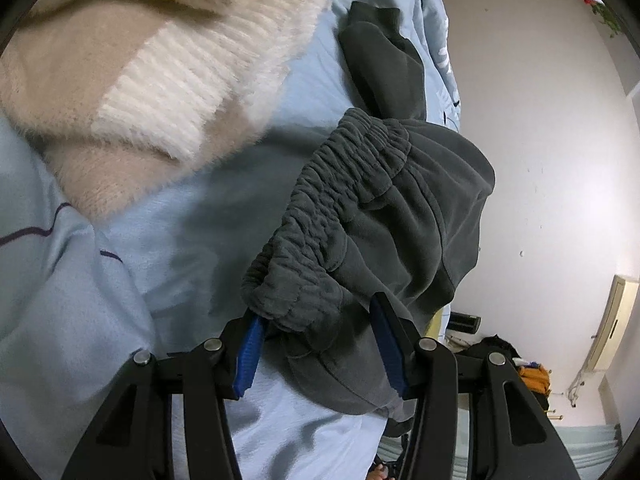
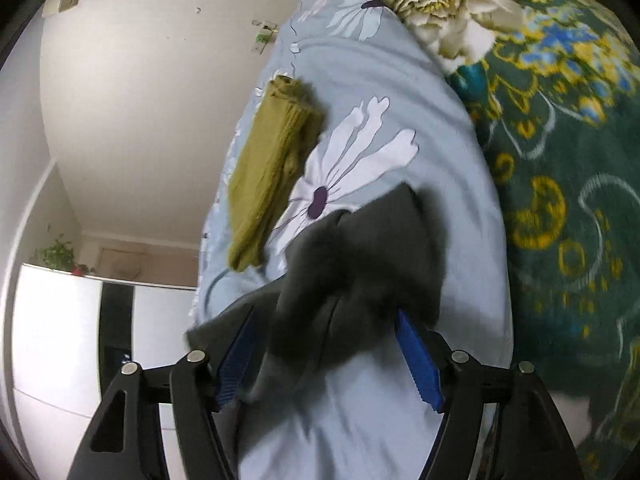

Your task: Fold clothes

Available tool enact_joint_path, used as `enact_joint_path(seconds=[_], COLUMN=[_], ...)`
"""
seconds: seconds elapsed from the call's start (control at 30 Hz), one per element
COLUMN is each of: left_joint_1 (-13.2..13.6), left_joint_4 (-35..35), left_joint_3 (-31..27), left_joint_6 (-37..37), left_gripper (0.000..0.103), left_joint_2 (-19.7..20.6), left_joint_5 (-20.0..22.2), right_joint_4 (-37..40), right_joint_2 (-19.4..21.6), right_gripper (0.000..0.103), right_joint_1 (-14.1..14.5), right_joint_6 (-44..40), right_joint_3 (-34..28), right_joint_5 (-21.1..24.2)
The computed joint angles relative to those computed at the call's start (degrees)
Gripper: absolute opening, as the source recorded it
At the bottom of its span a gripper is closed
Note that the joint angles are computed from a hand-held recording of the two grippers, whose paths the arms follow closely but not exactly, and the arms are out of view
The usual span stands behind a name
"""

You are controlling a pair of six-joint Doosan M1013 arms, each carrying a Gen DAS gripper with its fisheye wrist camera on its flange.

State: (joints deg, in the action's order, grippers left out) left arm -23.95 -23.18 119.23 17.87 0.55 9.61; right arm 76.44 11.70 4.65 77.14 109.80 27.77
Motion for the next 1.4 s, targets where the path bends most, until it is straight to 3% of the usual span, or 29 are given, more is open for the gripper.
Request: enact_joint_path(seconds=[0.13,0.2,0.27,0.37,0.47,0.6,0.7,0.8,0.9,1.0,1.1,1.23,1.4], left_joint_1=[-0.14,-0.29,-0.51,-1.31,-1.99,-2.19,-2.74,-3.93,-3.62,-2.39,-1.84,-0.43,0.79], left_joint_4=[6.13,11.02,17.12,31.01,41.93,58.03,70.66,76.86,68.5,58.92,52.86,48.9,44.78], left_joint_3=[-0.22,-0.82,-1.98,-4.21,-6.4,-8.25,-8.32,-6.79,-4.92,-0.66,2.93,4.97,4.33], left_joint_6=[-7.2,-12.05,-17.03,-27.49,-34.64,-44.11,-51.01,-54.29,-48.27,-47.31,-47.52,-46.65,-38.72], left_gripper=[0.04,0.036,0.032,0.027,0.025,0.023,0.023,0.023,0.023,0.023,0.023,0.023,0.026], left_joint_2=[0.06,0.26,0.42,0.18,-0.09,-2.37,-5.56,-8.31,-8.88,-8.73,-7.78,-7.16,-7.18], left_joint_5=[1.14,2.26,4.78,8.9,12.51,16.37,20.28,24.12,25.46,20.68,15.95,10.93,10.93], right_joint_4=[-5.65,-11.43,-17.36,-20.7,-24.39,-25.14,-13.25,-4.28,-7.73,-15.49,-18.6,-25.74,-32.28], right_joint_2=[1.84,2.03,2.3,2.46,1.98,1.32,1.09,0.77,1.5,3.0,4.09,5.64,5.53], right_gripper=[0.071,0.059,0.031,0.02,0.016,0.016,0.016,0.016,0.016,0.016,0.016,0.016,0.02], right_joint_1=[0.21,0.57,0.77,0.7,1.07,1.8,1.89,2.52,3.61,4.11,3.54,3.78,4.5], right_joint_6=[5.84,10.76,14.66,14.61,12.99,7.02,-8.8,-21.81,-20.26,-10.59,-3.64,4.0,8.88], right_joint_3=[-2.38,-3.68,-4.99,-6.24,-8.35,-11.62,-12.68,-12.27,-11.36,-10.39,-8.84,-9.81,-11.19], right_joint_5=[0.0,-0.16,0.14,1.34,1.8,0.03,-0.15,0.94,1.06,1.45,2.55,4.95,5.98])
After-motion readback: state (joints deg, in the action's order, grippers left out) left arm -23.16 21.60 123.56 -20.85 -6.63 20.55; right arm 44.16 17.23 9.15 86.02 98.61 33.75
